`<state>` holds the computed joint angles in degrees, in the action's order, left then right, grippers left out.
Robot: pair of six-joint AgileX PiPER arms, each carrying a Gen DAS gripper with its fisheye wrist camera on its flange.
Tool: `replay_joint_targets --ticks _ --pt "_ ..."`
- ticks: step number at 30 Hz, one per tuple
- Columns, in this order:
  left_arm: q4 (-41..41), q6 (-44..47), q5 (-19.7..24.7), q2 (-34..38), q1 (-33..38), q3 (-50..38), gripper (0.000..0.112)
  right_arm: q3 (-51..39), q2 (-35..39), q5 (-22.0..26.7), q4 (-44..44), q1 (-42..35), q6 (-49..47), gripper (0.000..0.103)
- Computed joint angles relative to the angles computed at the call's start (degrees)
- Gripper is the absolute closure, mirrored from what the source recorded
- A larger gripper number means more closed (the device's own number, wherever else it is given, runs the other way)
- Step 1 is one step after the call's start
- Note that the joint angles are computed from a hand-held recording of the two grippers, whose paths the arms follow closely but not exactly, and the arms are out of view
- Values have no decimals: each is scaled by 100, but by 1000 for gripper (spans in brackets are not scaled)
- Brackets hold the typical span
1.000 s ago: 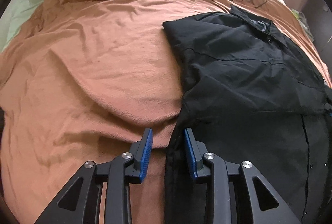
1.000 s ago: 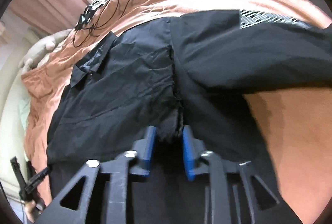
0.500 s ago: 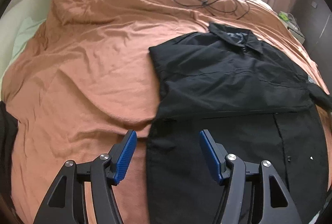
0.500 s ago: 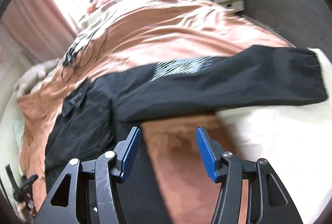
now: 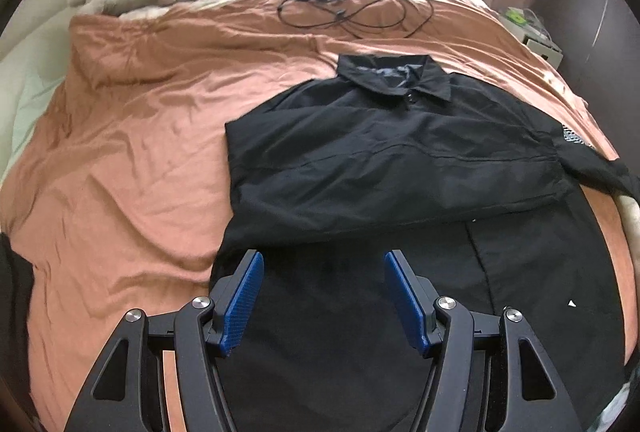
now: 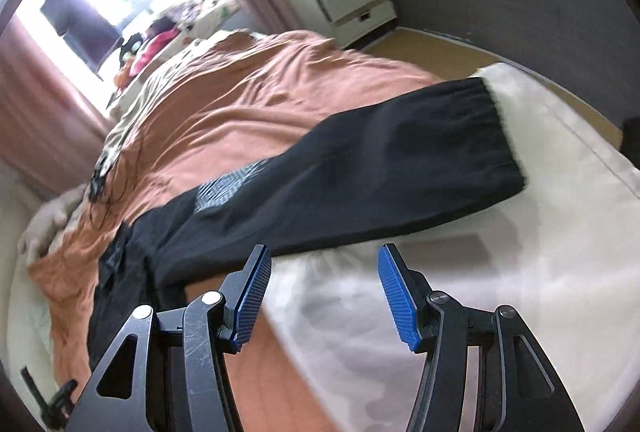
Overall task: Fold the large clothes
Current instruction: 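Grasp the other black sleeve with the right tool and lift it, then carry the sleeve over the shirt body with the right tool and release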
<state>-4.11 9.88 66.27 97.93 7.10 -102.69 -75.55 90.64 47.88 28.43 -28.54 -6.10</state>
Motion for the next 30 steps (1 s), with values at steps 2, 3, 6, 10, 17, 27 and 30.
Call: replay_joint_targets --ticks 2,3,6,10,17,27,30 --pt "29 -49 54 56 -60 -108 48 -21 65 -42 20 -172 -34 47" --pt "40 -80 63 80 -89 -148 48 -54 111 -36 33 -270 -65 47" --pt "82 -184 32 109 -164 -173 48 -176 299 -5 95 -580 -173 47" --pt "117 -335 54 165 -255 -157 48 -303 596 -66 205 -879 -283 37" --pt "229 -276 76 141 -189 -143 48 -321 1050 -407 192 -1103 -94 33" --pt "115 -272 23 112 51 55 48 -666 1276 -312 633 -1185 -500 76" --pt "83 -238 10 44 74 98 48 -664 917 -330 674 -1140 -666 77"
